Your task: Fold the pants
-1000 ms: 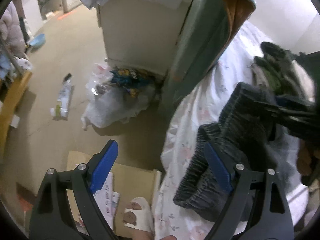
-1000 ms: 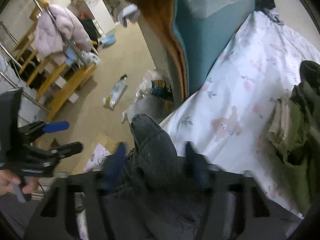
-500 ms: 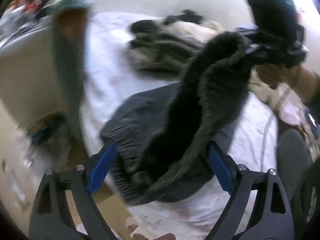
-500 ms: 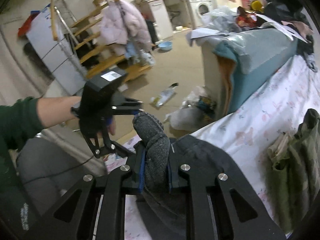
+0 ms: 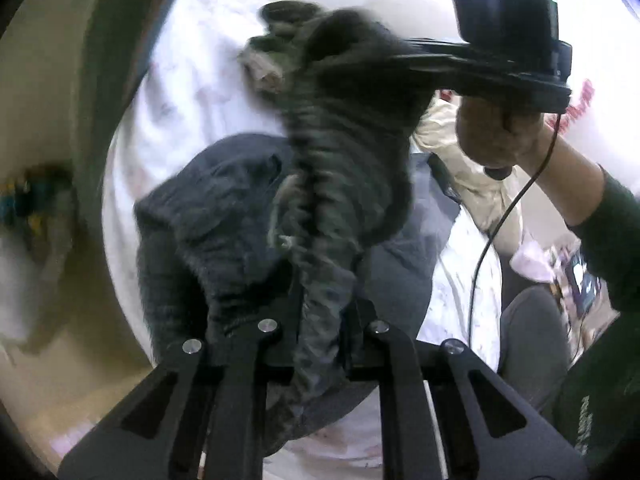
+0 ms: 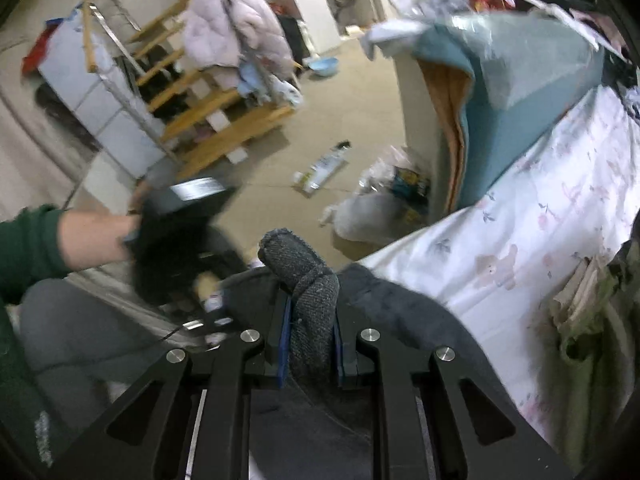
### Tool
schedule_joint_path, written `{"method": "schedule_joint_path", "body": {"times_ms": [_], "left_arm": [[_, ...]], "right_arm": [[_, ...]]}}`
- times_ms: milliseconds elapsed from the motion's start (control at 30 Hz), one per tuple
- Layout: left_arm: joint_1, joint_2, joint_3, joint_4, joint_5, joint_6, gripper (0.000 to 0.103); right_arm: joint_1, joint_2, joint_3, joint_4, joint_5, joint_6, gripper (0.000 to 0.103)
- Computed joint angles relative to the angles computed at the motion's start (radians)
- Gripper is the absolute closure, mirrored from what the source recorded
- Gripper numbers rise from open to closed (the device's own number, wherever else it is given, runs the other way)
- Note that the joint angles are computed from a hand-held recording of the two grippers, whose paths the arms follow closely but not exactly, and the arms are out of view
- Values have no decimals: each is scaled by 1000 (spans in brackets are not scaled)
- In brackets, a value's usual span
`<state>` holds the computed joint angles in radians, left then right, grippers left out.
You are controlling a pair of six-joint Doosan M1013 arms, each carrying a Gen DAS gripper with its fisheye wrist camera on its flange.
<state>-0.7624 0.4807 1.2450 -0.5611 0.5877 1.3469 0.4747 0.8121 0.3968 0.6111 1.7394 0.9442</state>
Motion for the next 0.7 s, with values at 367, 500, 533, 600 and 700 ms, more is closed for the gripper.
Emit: {"method": "schedule_joint_path", "body": {"times_ms": [367,500,533,600,700], "left_arm": [[2,6,38,58,17,-339,86],[-6,-1,35,93,44,-351,88],[-12,-2,29,131,52,-365,88],[-18,10,5,170,76,-398,90],[-20,12,6,199,66,-422,90]], "right_arm": [[81,119,-77,-245,-22,94,54],[51,3,74,-267,-216,84,52],[24,-30,115,-240,-261,100,51],[-15,-45,127,-220,-251,154,35],[-62,-93,208,-336,-254,166,25]]}}
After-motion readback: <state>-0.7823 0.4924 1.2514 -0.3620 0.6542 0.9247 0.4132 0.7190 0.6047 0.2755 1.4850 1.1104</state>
